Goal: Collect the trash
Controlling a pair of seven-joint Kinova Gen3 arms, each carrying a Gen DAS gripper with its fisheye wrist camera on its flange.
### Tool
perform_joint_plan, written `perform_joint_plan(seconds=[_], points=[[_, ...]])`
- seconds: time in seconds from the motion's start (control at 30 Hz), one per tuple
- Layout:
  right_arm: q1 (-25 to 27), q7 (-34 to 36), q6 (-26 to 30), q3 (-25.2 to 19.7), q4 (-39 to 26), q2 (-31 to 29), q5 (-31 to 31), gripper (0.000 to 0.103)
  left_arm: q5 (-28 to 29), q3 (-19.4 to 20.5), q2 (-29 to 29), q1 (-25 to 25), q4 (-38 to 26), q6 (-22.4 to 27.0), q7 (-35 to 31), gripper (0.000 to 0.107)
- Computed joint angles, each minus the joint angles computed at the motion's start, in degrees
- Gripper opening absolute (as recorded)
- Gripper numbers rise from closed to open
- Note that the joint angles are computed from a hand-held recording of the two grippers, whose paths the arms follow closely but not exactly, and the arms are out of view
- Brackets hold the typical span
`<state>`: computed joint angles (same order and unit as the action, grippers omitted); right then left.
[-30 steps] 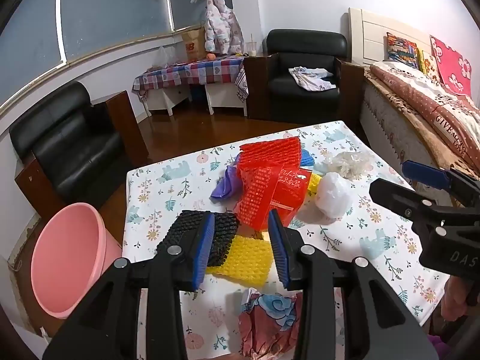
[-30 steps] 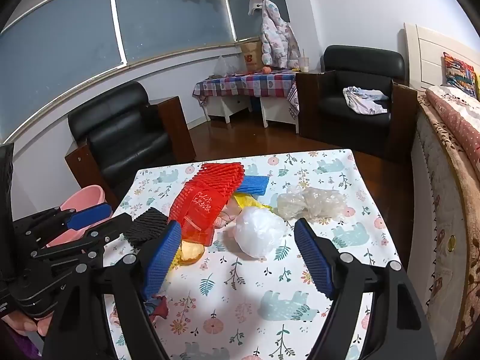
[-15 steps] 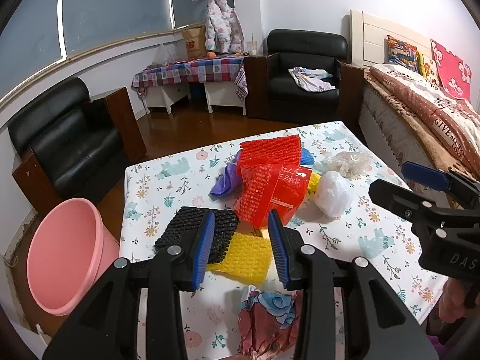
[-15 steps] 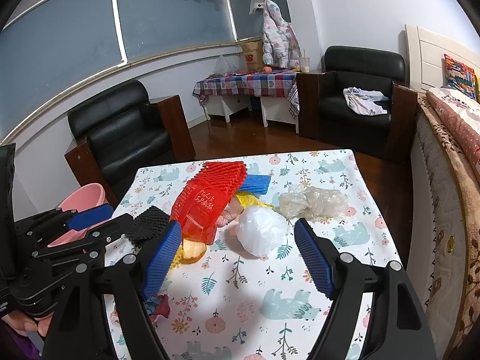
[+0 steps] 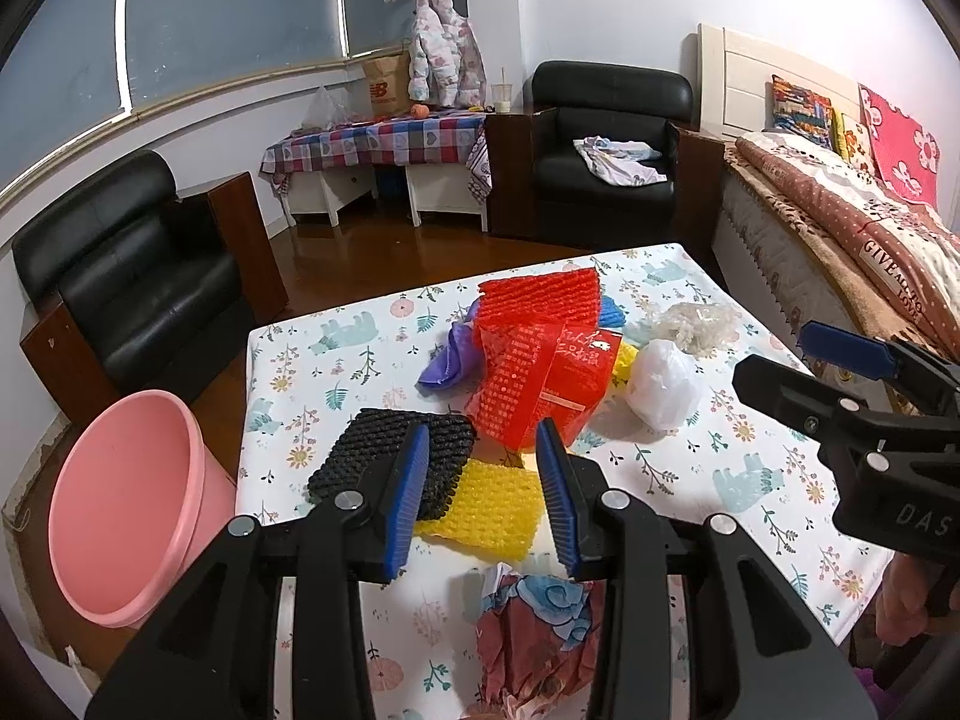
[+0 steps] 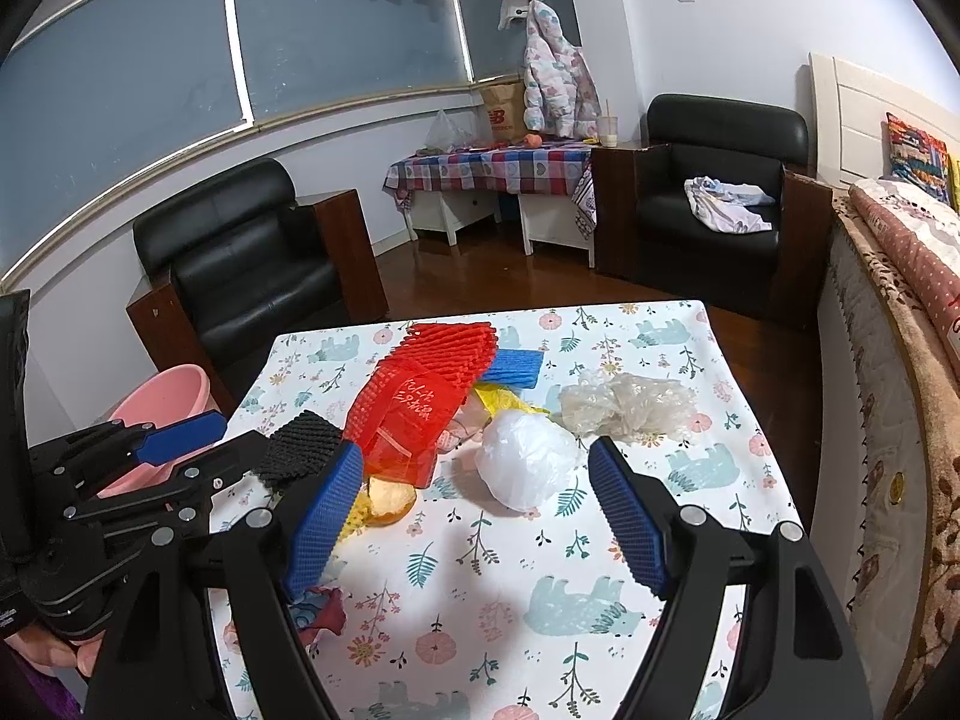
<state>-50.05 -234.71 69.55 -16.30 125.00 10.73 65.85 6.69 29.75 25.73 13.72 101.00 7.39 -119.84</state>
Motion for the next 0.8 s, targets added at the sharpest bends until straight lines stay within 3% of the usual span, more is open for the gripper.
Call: perform_joint_plan(seconds=[0.43,0.57,0.8], points=[[-0.7,1.5,1.1,0.1,-1.6,0.7,-0.7,0.077,1.7,4.5,0.9,-4.6,-0.3,1.2,-2.8,0.038],[-0.6,2.7,1.0,0.3,-2.2,0.7,-0.9,0.075,3.3,9.2,2.3,-9.4,-0.7,1.9,-5.9,0.038],[-0.3,1.8,0.0,0.6,-1.6,0.8,-0.6,0.072,7.5,13.9,4.5,-14.9,-2.2,4.9,-11.6,0.038]])
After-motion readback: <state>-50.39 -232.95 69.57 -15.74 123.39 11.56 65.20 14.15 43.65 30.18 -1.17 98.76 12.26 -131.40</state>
